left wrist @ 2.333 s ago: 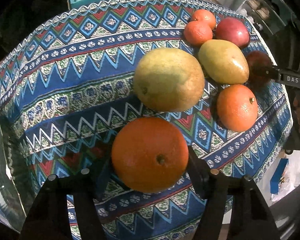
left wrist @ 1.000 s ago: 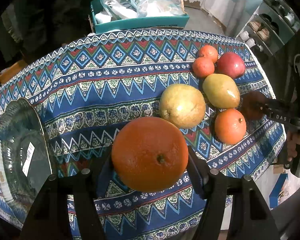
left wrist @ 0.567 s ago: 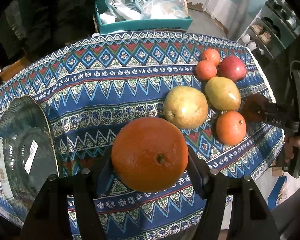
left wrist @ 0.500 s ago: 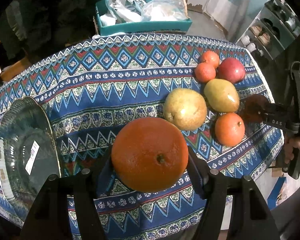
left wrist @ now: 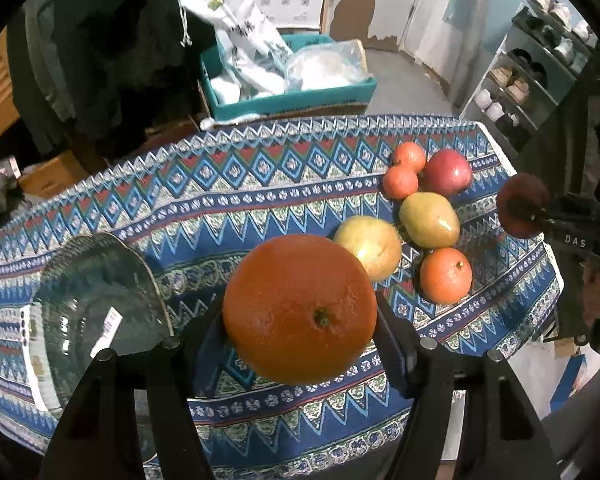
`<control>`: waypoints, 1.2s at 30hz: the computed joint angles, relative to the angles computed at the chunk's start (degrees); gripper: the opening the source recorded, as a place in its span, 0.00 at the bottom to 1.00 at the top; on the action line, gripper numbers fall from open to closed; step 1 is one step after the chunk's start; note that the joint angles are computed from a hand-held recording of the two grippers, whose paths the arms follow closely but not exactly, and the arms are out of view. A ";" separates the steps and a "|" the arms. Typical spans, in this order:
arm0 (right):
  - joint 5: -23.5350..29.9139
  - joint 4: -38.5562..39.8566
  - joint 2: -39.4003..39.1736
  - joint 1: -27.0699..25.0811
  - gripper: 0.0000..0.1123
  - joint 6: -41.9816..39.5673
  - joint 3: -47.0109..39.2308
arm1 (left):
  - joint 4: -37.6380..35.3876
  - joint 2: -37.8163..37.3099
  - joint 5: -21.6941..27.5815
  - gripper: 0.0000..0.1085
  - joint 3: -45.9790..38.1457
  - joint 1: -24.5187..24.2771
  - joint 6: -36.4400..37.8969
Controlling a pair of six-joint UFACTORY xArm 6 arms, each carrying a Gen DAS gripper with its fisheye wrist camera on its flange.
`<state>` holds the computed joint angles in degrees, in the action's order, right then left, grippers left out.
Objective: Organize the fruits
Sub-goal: 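Lift and carry the orange in left tool while right tool carries the apple toward the glass bowl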
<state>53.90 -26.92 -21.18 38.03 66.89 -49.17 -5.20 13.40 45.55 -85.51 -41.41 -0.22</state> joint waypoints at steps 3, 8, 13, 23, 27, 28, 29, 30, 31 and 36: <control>0.48 -1.06 0.37 0.78 0.55 0.20 -1.77 | 0.69 -1.51 -0.94 0.63 0.96 0.16 -0.01; 0.81 -2.68 1.21 2.22 0.55 0.75 -4.77 | 0.21 -3.67 -1.86 0.63 2.34 0.81 0.78; 1.21 -4.66 3.12 4.10 0.55 0.71 -8.86 | -0.46 -6.10 -2.28 0.63 3.93 1.73 1.42; -2.14 -5.96 9.51 6.84 0.55 -1.42 -17.63 | -1.40 -10.39 -3.83 0.63 7.31 4.42 2.16; -3.00 -5.44 12.89 7.62 0.55 -3.20 -21.93 | -1.06 -11.48 -4.72 0.63 8.42 5.41 1.89; -3.13 -5.33 13.60 7.71 0.55 -3.58 -22.83 | -1.17 -11.63 -4.84 0.63 8.60 5.62 1.98; -3.18 -5.24 14.57 7.83 0.55 -3.91 -24.06 | -1.40 -11.83 -4.91 0.63 8.79 5.89 2.10; -3.28 -4.95 15.49 7.87 0.55 -4.48 -25.18 | -1.69 -12.07 -5.02 0.63 9.08 6.20 2.22; -3.47 -4.68 16.31 7.94 0.55 -5.00 -26.20 | -2.04 -12.33 -5.07 0.63 9.37 6.56 2.50; -4.31 -3.05 21.46 8.20 0.55 -7.71 -31.67 | -3.60 -13.31 -5.12 0.63 10.59 8.38 3.50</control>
